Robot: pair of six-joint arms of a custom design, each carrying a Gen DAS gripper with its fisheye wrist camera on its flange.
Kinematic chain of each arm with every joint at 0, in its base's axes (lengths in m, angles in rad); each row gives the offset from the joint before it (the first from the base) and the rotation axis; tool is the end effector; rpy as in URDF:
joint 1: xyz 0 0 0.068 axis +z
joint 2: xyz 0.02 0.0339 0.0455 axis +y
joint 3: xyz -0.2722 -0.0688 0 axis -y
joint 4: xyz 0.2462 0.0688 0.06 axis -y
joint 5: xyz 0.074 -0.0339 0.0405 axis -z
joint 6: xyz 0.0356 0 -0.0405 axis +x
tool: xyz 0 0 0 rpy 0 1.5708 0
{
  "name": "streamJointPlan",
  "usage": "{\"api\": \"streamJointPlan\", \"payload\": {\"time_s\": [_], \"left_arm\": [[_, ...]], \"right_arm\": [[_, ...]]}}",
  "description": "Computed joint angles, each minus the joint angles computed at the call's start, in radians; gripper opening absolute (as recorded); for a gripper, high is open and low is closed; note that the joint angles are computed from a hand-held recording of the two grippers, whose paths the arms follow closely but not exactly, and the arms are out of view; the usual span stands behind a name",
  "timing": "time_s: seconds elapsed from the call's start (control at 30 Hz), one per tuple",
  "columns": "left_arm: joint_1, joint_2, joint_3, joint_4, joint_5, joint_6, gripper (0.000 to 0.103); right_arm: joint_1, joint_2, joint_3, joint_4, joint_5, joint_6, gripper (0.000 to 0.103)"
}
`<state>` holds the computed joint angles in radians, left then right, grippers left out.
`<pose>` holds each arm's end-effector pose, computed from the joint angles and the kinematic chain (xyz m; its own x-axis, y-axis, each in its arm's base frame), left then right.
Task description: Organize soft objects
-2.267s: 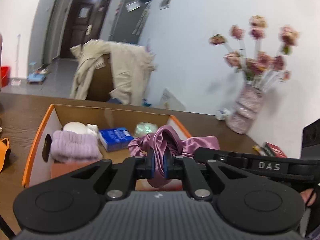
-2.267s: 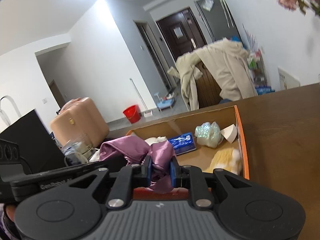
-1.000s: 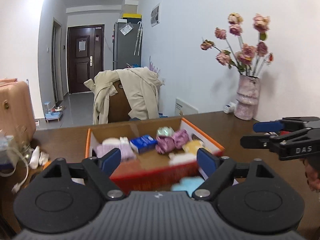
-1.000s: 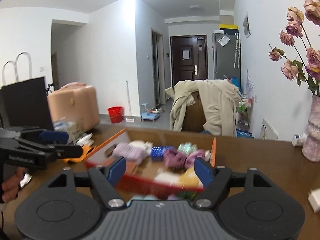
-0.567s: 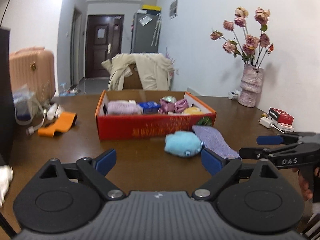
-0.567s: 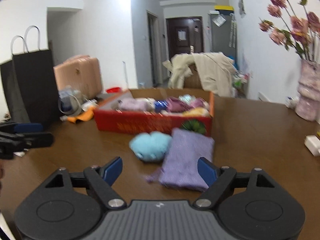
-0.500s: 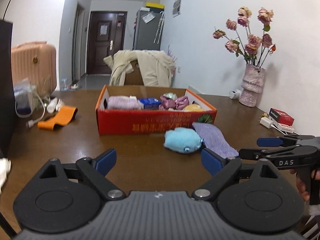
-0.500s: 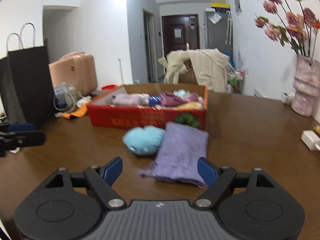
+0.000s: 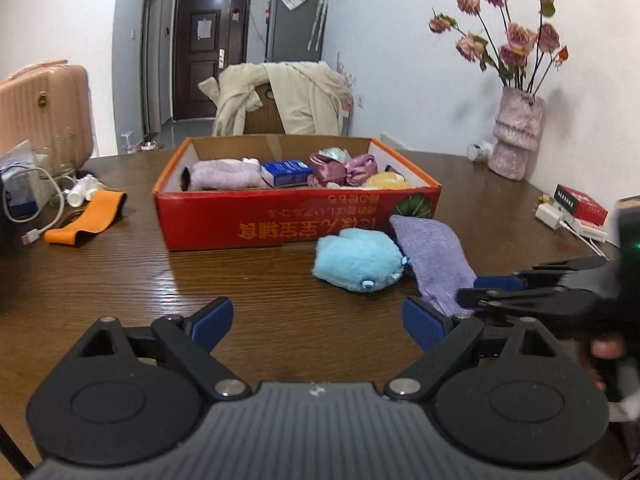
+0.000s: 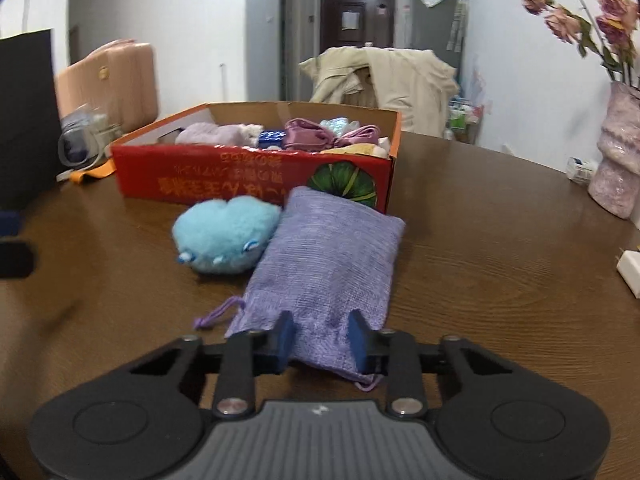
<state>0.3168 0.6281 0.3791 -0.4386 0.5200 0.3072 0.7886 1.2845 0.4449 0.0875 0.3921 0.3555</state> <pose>0.1330 0.0250 0.2043 -0.5463 0.0971 -0.8320 0.2725 0.9598 -0.0669 0.1719 0.1537 0.1584 -0.6111 -0.1587 -0.7755 -0.2626 0.9649 0.0094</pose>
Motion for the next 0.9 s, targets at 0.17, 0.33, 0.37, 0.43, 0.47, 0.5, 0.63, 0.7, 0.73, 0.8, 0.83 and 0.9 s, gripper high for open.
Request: {"api": "streamJointPlan", "payload": {"time_s": [0.17, 0.33, 0.37, 0.43, 0.47, 0.5, 0.63, 0.7, 0.73, 0.8, 0.83, 0.9], "left_arm": [[-0.141, 0.106, 0.008, 0.088, -0.034, -0.064, 0.093], [-0.389, 0.269, 0.028, 0.273, -0.117, -0.217, 0.084], [-0.449, 0.309, 0.038, 0.324, -0.155, -0.233, 0.079], [-0.543, 0.398, 0.063, 0.426, -0.212, -0.225, 0.078], [-0.588, 0.466, 0.092, 0.480, -0.255, -0.208, 0.077], [-0.619, 0.534, 0.132, 0.502, -0.294, -0.197, 0.077], [-0.661, 0.790, 0.335, 0.422, -0.313, -0.172, 0.066], [-0.666, 0.858, 0.389, 0.375, -0.317, -0.175, 0.046], [-0.661, 0.876, 0.399, 0.357, -0.316, -0.180, 0.038], [-0.653, 0.853, 0.378, 0.343, -0.317, -0.205, 0.033], [-0.646, 0.818, 0.358, 0.323, -0.311, -0.224, 0.032], [-0.623, 0.721, 0.294, 0.302, -0.268, -0.269, 0.027]], "right_arm": [[0.061, -0.376, -0.137, -0.258, -0.126, -0.194, 0.011], [-0.051, -0.657, -0.153, -0.488, -0.126, -0.151, 0.020], [-0.101, -0.704, -0.163, -0.486, -0.165, -0.144, 0.020], [-0.215, -0.760, -0.184, -0.452, -0.292, -0.124, 0.021], [-0.248, -0.754, -0.189, -0.428, -0.345, -0.116, 0.022], [-0.262, -0.734, -0.192, -0.403, -0.390, -0.108, 0.022], [-0.224, -0.632, -0.203, -0.264, -0.552, -0.052, 0.021], [-0.230, -0.516, -0.215, -0.153, -0.615, -0.013, 0.018], [-0.230, -0.447, -0.208, -0.116, -0.607, 0.009, 0.019], [-0.248, -0.396, -0.201, -0.097, -0.564, 0.026, 0.017], [-0.282, -0.412, -0.200, -0.116, -0.559, 0.035, 0.017], [-0.330, -0.471, -0.199, -0.174, -0.519, 0.029, 0.024]]}}
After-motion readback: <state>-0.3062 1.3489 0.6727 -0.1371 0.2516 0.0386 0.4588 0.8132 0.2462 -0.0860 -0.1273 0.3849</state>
